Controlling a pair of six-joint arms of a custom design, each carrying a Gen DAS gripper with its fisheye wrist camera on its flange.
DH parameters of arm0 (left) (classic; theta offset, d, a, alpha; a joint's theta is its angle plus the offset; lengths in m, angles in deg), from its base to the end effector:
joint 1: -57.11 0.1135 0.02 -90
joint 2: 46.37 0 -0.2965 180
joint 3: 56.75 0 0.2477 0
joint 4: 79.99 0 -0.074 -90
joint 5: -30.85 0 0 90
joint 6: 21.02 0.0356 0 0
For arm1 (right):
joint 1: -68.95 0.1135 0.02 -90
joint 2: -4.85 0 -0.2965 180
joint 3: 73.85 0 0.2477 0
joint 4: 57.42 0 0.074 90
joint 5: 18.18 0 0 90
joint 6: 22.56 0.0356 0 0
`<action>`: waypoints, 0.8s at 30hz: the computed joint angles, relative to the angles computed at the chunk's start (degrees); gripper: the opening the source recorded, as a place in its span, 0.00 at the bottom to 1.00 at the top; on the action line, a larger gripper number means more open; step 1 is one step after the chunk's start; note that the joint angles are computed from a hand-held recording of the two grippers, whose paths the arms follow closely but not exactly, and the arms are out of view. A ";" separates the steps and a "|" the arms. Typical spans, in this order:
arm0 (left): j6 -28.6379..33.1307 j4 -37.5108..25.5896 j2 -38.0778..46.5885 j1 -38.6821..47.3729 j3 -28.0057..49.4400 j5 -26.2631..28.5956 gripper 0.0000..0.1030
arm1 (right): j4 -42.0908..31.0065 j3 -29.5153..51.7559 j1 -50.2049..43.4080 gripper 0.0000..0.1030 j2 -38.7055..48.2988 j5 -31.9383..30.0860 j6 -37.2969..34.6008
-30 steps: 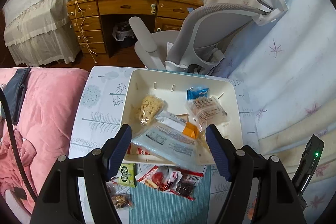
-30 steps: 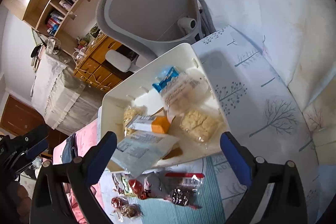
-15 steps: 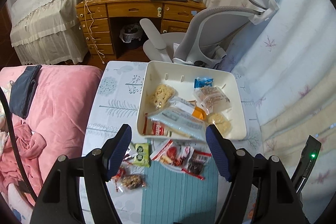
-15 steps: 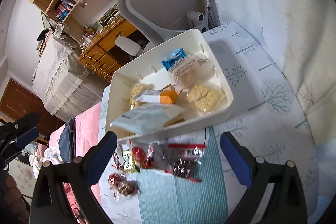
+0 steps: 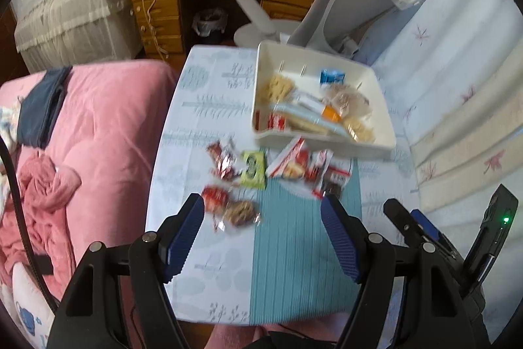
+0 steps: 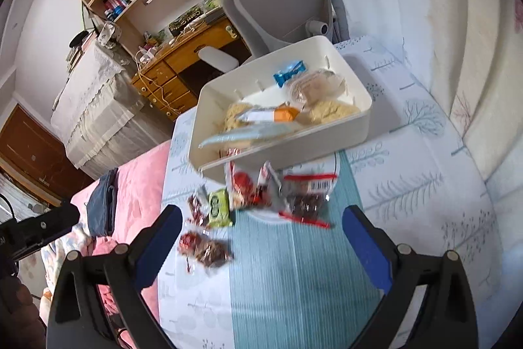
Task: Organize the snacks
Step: 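Grasp the clear nut bag with the left tool while the right tool grasps the red-striped dark snack bag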
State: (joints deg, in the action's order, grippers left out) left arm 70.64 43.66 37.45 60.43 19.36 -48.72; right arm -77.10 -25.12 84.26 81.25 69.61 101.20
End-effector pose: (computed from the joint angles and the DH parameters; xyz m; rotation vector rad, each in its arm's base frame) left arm 0.2811 0.0099 0.2770 0.0175 2.6744 -0.2171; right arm 0.2349 0.0657 0.2061 0.3736 2.4153 0.4391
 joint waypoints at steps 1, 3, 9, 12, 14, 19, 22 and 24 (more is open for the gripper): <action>0.56 -0.13 -0.29 0.68 -0.75 0.23 0.71 | -0.20 -0.74 1.56 0.96 -0.76 1.26 0.70; 1.82 -0.46 -0.88 2.49 -2.87 0.84 0.71 | -0.69 -1.76 4.32 0.96 -1.68 3.76 1.64; 2.51 -0.90 0.81 6.53 -6.98 2.83 0.71 | -3.34 -2.64 9.91 0.93 -1.78 9.12 0.21; 1.35 0.24 2.75 7.19 -8.40 2.80 0.71 | -4.07 -2.51 10.60 0.90 -0.85 10.37 -2.77; -0.44 1.23 4.54 7.05 -9.15 2.78 0.71 | -4.06 -2.46 9.97 0.89 0.06 10.24 -4.96; -6.57 4.37 9.22 5.18 -10.47 2.10 0.71 | -2.86 -1.99 6.31 0.84 3.90 7.62 -11.79; -10.97 6.95 12.08 2.92 -10.78 0.39 0.71 | -1.26 -1.70 3.67 0.81 6.88 6.08 -17.93; -14.13 9.02 13.73 1.30 -10.91 -0.45 0.74 | -0.03 -1.33 1.97 0.80 8.94 4.55 -21.53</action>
State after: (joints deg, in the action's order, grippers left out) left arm 56.51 52.68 51.18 61.73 8.45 -49.16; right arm -77.12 -26.45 86.23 90.20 74.17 79.67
